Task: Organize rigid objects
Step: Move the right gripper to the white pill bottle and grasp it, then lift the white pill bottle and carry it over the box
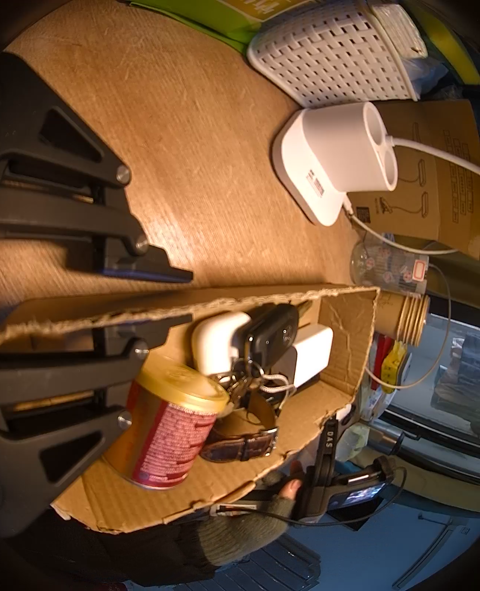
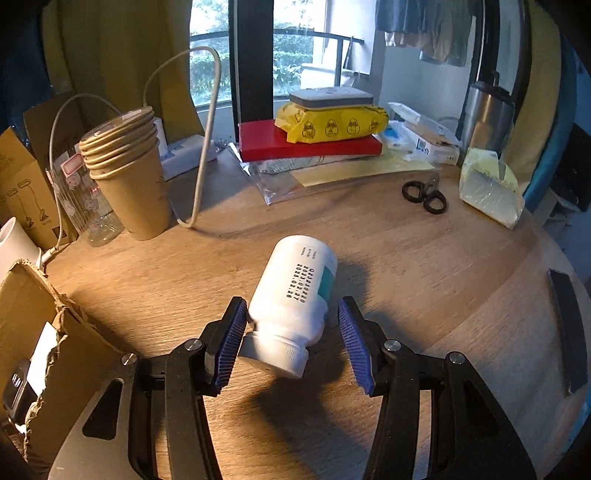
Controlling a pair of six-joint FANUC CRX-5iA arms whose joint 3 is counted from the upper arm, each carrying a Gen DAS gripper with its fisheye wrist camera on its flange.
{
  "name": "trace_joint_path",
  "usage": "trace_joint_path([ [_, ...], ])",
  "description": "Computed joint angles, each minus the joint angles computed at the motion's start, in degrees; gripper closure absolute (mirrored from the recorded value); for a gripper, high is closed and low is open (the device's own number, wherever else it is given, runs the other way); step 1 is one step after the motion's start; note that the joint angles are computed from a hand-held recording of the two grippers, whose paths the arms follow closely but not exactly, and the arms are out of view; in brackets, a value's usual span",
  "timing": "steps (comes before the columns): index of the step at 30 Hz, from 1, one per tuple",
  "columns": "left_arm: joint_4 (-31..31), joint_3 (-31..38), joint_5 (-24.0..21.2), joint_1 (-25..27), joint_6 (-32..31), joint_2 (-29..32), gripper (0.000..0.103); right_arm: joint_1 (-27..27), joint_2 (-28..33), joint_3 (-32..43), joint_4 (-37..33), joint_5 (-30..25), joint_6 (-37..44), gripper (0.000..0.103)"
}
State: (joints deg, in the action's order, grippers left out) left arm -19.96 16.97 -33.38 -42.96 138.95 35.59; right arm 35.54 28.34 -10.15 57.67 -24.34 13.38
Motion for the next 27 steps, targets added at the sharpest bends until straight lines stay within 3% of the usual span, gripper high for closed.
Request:
trace_joint_path([
  [5,0.0,0.0,0.0,0.0,0.0,0.0,0.087,-0.6,-0.4,-0.7,-0.5,2.6,0.2,0.055],
  [14,0.0,0.0,0.0,0.0,0.0,0.0,0.087,-2.5,-3.7,-6.5,14.5,7.0,-14.1,0.055],
  [19,0.0,0.0,0.0,0.0,0.0,0.0,0.087,-4.4,-6.9,-10.8,28.6,11.1,-26.8,0.055],
  [21,0.0,0.0,0.0,0.0,0.0,0.0,0.087,-6.4,-8.4,-12.2,38.7,14.3,-35.1,0.055],
  [27,0.0,0.0,0.0,0.0,0.0,0.0,0.087,-8.5,-11.3,-13.2,58.5,17.9,-50.2,0.055],
])
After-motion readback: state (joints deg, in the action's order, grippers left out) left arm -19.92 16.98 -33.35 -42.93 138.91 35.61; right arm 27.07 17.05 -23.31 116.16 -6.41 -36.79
